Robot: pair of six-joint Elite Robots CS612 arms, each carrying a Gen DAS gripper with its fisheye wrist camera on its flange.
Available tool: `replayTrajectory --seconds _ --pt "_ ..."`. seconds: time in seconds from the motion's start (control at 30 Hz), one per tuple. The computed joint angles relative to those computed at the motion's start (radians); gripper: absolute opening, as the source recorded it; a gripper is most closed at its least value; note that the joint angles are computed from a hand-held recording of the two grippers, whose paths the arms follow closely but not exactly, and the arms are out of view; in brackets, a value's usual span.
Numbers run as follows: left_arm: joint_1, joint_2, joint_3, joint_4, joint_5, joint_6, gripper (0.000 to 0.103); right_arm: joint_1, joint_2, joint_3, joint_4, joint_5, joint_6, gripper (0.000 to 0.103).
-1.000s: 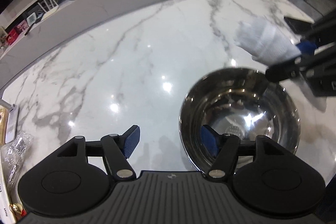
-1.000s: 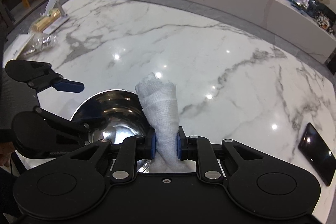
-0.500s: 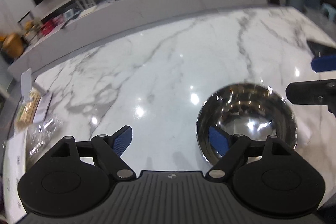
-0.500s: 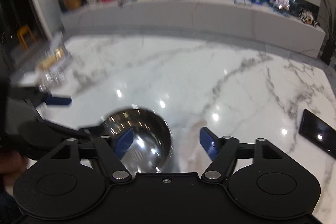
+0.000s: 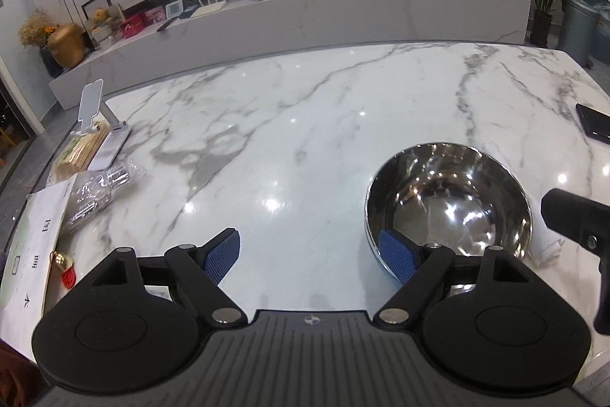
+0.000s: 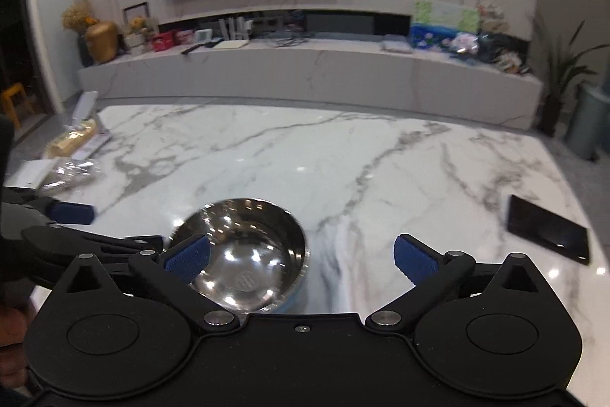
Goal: Clean bowl
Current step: 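Set the white cloth down beside the bowl with the right gripper and withdraw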
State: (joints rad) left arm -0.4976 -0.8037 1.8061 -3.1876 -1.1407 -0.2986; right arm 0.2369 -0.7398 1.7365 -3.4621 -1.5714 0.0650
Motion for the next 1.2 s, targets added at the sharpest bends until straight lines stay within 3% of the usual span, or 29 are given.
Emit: replayTrajectory --seconds 0.13,0.27,0.5,1.2 --pt "-0.011 -0.009 0.044 -0.066 0.006 -0.055 0.080 0.004 -0.001 0.026 -0.039 -0.017 0.033 0.102" --pt "-0.019 -0.016 0.068 -0.071 -0.009 -0.089 0.080 0.009 -0.003 0.047 -0.059 -0.049 0.031 0.102" --pt "-0.042 -0.021 0.091 -0.123 0.019 -0.051 0.080 0.008 -0.010 0.074 -0.103 -0.078 0.028 0.102" --pt "-0.043 -0.016 0.097 -0.139 -0.003 -0.064 0.080 0.025 -0.005 0.063 -0.064 -0.117 0.019 0.102"
